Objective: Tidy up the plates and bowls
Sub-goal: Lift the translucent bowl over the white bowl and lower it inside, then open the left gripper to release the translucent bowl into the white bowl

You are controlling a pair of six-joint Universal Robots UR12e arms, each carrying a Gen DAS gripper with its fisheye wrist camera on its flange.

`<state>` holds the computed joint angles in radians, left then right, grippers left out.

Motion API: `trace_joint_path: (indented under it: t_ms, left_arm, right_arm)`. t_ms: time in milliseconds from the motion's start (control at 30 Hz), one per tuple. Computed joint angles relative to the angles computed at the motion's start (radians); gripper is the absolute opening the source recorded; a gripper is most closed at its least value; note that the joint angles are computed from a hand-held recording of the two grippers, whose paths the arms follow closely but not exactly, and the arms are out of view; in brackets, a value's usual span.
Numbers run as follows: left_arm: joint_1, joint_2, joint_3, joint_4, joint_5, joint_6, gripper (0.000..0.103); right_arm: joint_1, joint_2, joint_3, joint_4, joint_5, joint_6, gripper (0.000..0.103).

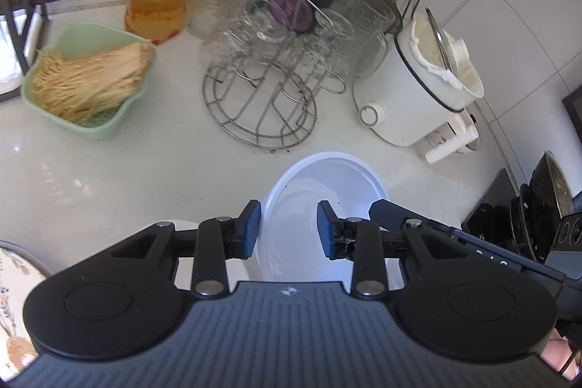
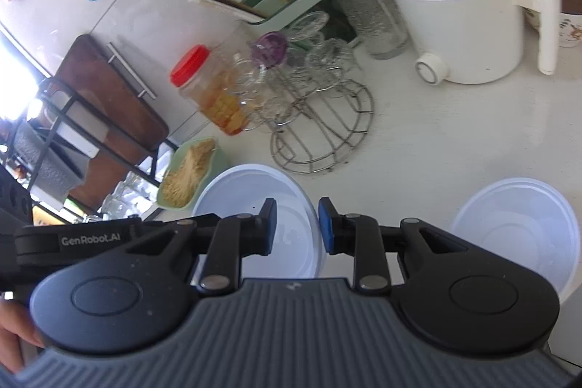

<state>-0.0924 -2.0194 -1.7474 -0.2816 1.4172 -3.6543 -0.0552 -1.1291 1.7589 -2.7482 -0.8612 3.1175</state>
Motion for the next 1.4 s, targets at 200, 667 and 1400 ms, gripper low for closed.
trace_joint_path:
  t_ms: [200,667,1400]
  left_arm:
    - [0.013,0.028,-0.039,0.034,0.013,-0.032,0.037]
    - [0.038,0.069,-0.125,0.08,0.041,-0.106,0.037]
    - [0.044,0.095,-0.168,-0.008,0.096,-0.135,0.047]
  right_arm:
    - [0.015,-0.004,-0.011,0.037,0.013,-0.038,0.028]
    - [0.05,-0.007,-0.015,0.151,0.022,-0.158,0.028]
    - [0.093,-0.002,-0.016,0.223,-0.059,-0.208,0.034]
